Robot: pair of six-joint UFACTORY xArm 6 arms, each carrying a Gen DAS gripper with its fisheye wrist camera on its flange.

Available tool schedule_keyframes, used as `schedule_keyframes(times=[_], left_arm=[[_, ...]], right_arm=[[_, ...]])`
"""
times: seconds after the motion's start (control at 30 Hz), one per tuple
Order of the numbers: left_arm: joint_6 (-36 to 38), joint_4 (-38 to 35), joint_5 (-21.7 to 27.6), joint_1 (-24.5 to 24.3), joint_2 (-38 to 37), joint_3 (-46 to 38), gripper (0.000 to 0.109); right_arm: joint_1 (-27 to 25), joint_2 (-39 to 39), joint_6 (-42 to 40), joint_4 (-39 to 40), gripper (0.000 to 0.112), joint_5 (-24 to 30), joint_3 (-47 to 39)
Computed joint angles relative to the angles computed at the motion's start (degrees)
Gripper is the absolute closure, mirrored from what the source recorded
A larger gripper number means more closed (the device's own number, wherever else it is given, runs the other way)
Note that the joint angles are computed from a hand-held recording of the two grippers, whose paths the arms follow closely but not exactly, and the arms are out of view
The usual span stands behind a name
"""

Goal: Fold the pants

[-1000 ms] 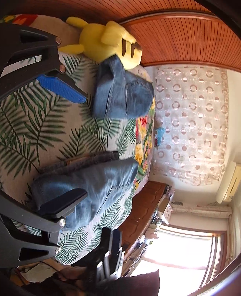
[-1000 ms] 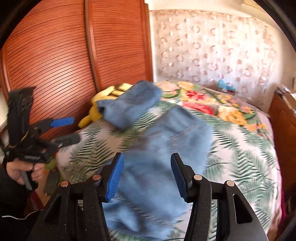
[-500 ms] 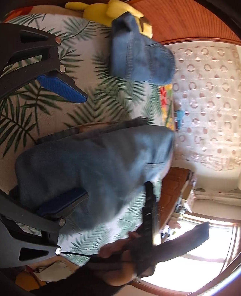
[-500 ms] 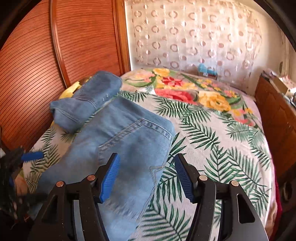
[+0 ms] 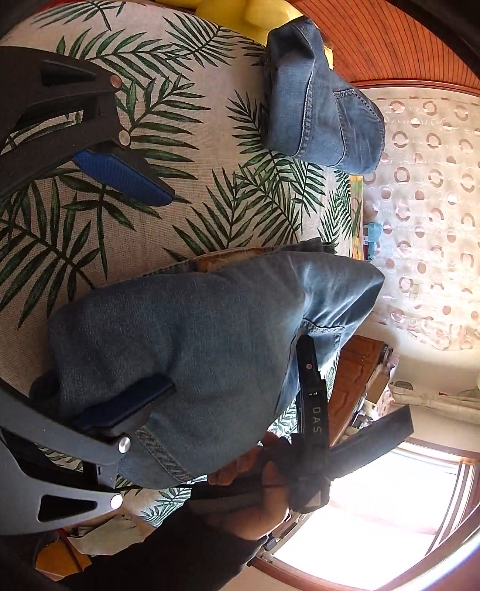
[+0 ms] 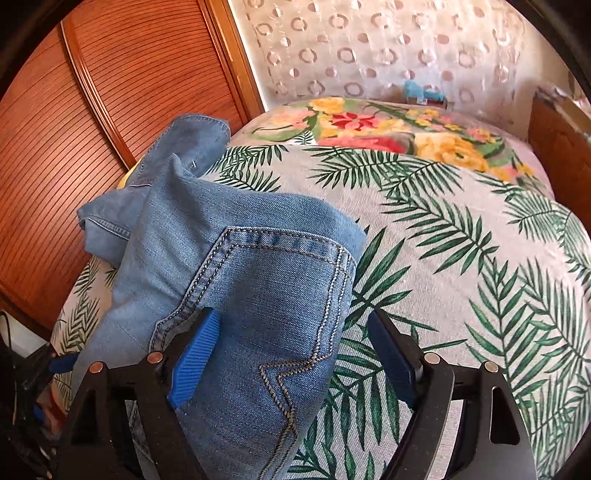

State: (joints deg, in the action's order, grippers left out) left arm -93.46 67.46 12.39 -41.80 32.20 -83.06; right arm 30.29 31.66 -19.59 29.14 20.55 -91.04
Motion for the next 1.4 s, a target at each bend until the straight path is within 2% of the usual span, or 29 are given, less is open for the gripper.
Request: schedule_keyframes(times=[0.2, 0.33, 0.47, 0.5, 0.53, 0.57, 0.6, 0.63, 0.7, 0.87, 1.0, 1.13, 1.23, 1.4], left_arm=[[-2.1, 2.3, -3.4, 1.0, -0.1, 0.3, 0.028], [-4.9, 5.1, -5.8, 1.5, 0.1, 0.3, 0.038], [-7.1, 7.7, -7.9, 1.8, 0.5, -0.4, 0.053], [-8.0, 9.1, -8.2, 1.9, 0.6, -0.7, 0.061], [-9.1, 10.5, -8.6, 1.9, 0.7, -1.0, 0.064], [-11.0, 12.6, -8.8, 1.9, 0.8, -1.4, 0.076], [-12.8, 14.5, -9.6, 2.0, 0.9, -1.9, 0.089], [-13.2, 15.1, -9.3, 1.8, 0.8, -2.0, 0.091], [-13.7, 15.7, -8.0, 1.4, 0.2, -1.7, 0.098], [-28.7, 29.6, -6.8, 1.8, -3.6, -0.2, 0.100], [-35.1, 36.4, -4.8, 3.0, -7.7, 2.2, 0.100], [-39.3, 41.3, -3.4, 5.0, -10.8, 3.7, 0.100], [-42.8, 44.8, -2.2, 6.7, -13.8, 5.8, 0.100], [-45.2, 47.7, 0.2, 9.9, -20.7, 11.3, 0.100]], right_arm=[[-0.4, 1.5, -4.1, 4.8, 0.029, 1.8, -1.5], [-0.8, 2.9, -8.1, 10.7, 0.039, 4.1, -3.7], [-0.9, 3.2, -7.6, 10.8, 0.043, 4.9, -4.3], [-0.9, 3.1, -8.0, 11.3, 0.046, 5.2, -4.3], [-1.0, 3.0, -9.0, 12.3, 0.052, 5.3, -4.2], [-1.0, 2.8, -9.8, 13.1, 0.056, 5.4, -4.0], [-0.9, 2.5, -10.5, 14.0, 0.067, 5.5, -3.8], [-1.0, 2.1, -11.7, 15.5, 0.078, 5.6, -3.5], [-0.8, 0.8, -14.2, 18.1, 0.088, 4.6, -2.0], [3.1, -5.6, -22.3, 24.8, 0.093, -4.9, 3.9], [5.6, -6.9, -22.5, 22.4, 0.093, -7.7, 2.2], [6.9, -5.8, -20.6, 17.5, 0.094, -7.4, -2.7], [7.7, -3.7, -16.3, 11.1, 0.094, -6.8, -7.8], [9.4, 4.1, -8.8, 0.6, 0.094, -1.4, -23.5]])
